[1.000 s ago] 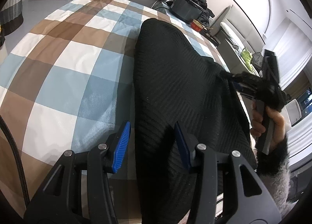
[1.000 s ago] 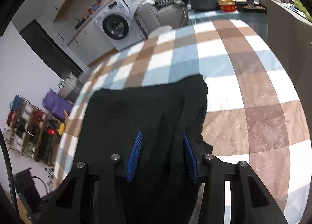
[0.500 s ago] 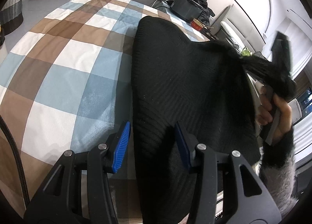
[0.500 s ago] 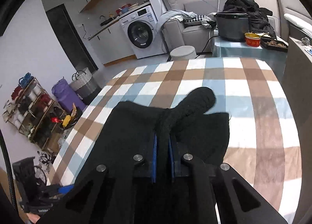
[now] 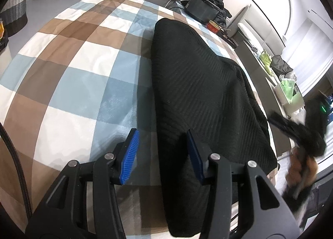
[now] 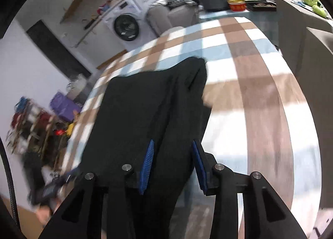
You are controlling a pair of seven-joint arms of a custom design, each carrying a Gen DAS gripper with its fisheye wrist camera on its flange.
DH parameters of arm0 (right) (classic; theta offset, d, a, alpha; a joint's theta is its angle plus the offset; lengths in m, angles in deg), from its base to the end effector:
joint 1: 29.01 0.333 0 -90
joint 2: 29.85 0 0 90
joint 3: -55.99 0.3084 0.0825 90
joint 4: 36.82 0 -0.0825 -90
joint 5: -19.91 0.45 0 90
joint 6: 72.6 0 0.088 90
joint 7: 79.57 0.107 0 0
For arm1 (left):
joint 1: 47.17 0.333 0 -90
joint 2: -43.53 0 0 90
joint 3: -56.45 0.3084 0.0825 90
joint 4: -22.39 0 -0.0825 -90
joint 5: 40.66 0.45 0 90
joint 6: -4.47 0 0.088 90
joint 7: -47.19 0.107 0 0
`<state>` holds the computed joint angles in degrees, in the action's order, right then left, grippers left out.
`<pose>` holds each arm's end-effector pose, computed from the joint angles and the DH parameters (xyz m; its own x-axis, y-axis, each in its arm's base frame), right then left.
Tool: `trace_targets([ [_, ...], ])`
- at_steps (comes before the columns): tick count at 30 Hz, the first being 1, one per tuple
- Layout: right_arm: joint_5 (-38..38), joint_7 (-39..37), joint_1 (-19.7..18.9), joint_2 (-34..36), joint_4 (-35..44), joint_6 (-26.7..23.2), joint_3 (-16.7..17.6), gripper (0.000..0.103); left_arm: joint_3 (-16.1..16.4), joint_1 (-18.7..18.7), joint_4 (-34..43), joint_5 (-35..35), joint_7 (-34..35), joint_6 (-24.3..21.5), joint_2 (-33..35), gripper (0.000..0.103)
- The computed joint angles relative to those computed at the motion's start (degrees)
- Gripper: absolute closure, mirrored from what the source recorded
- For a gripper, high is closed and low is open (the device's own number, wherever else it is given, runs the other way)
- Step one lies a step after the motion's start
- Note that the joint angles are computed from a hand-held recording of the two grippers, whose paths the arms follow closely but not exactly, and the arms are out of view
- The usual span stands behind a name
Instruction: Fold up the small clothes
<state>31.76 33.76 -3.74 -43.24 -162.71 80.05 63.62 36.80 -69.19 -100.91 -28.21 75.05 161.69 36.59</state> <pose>0.4986 0.3202 0.5294 0.1394 -0.9075 -0.3963 -0.8511 0.0947 -0.5164 0.4554 -0.4236 0.4942 0.0318 -0.8972 0.4406 -0.8249 -0.2724 -0.4953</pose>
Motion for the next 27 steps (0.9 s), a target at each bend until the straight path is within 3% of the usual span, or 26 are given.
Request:
trace_targets([
  [5,11.16,-10.89,8.09,-8.86,-8.35,1.71,-2.96,0.062,0.06,-0.87,-1.94,-2.56,2.62,-0.48,-2.07,0.058],
  [9,5.58,-7.45,5.54,-8.38,-7.94,-2.52,0.7,0.062,-0.33,-1.28,-3.97,-3.88,3.17,-0.64,-4.15,0.056],
  [14,11.62,-10.53,7.62,-6.39,-7.68,-1.1,-1.34,0.062,-0.37,-1.8,-7.33,-6.66,3.85,0.92,-6.86,0.054],
  [16,12.09,-10.54,7.59,-5.73,-7.25,-0.06,-0.9,0.077,-0.41,-1.85,-8.54,-7.47,3.99,1.43,-7.94,0.054],
  [17,12.02,-10.43,7.45,-5.31,-7.07,1.04,-0.62,0.091,-0.56,-1.76,-9.04,-7.62,3.77,1.6,-8.48,0.053],
  [18,10.83,-9.28,6.88,-4.88,-6.59,1.41,0.1,0.096,-0.64,-1.79,-9.58,-7.87,3.71,1.97,-9.0,0.053],
  [27,17.72,-9.97,10.21,-6.9,-6.71,12.58,-1.15,0.097,-1.7,-3.01,-12.62,-8.5,4.64,2.53,-12.5,0.052],
])
